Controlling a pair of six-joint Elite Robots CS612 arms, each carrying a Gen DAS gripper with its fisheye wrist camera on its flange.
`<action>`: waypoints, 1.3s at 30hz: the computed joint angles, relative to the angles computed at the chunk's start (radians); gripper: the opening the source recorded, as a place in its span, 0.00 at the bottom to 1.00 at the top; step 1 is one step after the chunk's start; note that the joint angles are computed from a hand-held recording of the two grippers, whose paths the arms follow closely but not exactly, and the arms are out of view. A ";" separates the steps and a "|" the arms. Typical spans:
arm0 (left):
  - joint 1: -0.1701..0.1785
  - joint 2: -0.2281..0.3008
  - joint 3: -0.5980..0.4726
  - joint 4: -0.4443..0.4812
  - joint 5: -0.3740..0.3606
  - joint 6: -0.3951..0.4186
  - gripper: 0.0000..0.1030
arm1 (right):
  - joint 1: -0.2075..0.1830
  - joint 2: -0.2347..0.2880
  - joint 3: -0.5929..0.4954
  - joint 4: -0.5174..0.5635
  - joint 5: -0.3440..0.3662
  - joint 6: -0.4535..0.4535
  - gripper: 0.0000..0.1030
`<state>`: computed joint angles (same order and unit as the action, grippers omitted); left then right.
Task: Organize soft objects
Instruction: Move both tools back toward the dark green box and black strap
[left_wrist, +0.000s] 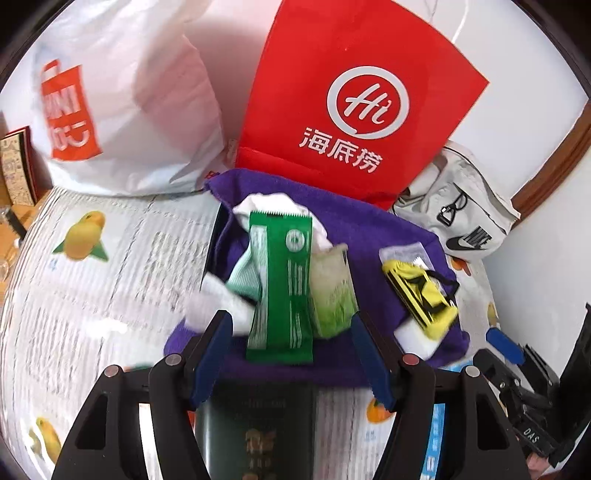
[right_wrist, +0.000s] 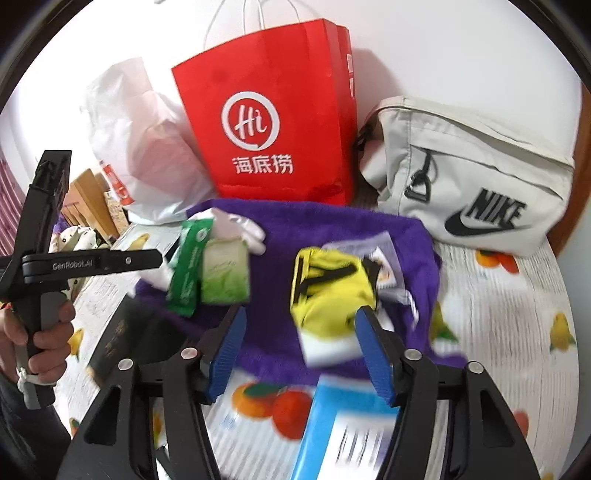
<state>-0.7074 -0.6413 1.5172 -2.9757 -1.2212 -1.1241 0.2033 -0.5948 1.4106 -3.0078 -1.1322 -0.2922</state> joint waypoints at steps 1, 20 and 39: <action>-0.007 -0.007 0.014 -0.006 0.003 -0.006 0.63 | 0.001 -0.009 0.017 -0.003 -0.002 -0.006 0.49; -0.122 -0.080 0.213 -0.115 0.091 -0.109 0.63 | 0.000 -0.146 0.367 -0.047 0.006 -0.137 0.47; -0.156 -0.081 0.300 -0.188 0.085 -0.192 0.63 | 0.027 -0.081 0.357 -0.096 -0.074 -0.099 0.26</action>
<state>-0.8636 -0.7225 1.8168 -3.1635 -1.1363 -1.3166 0.2301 -0.6758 1.7680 -3.1043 -1.2063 -0.3910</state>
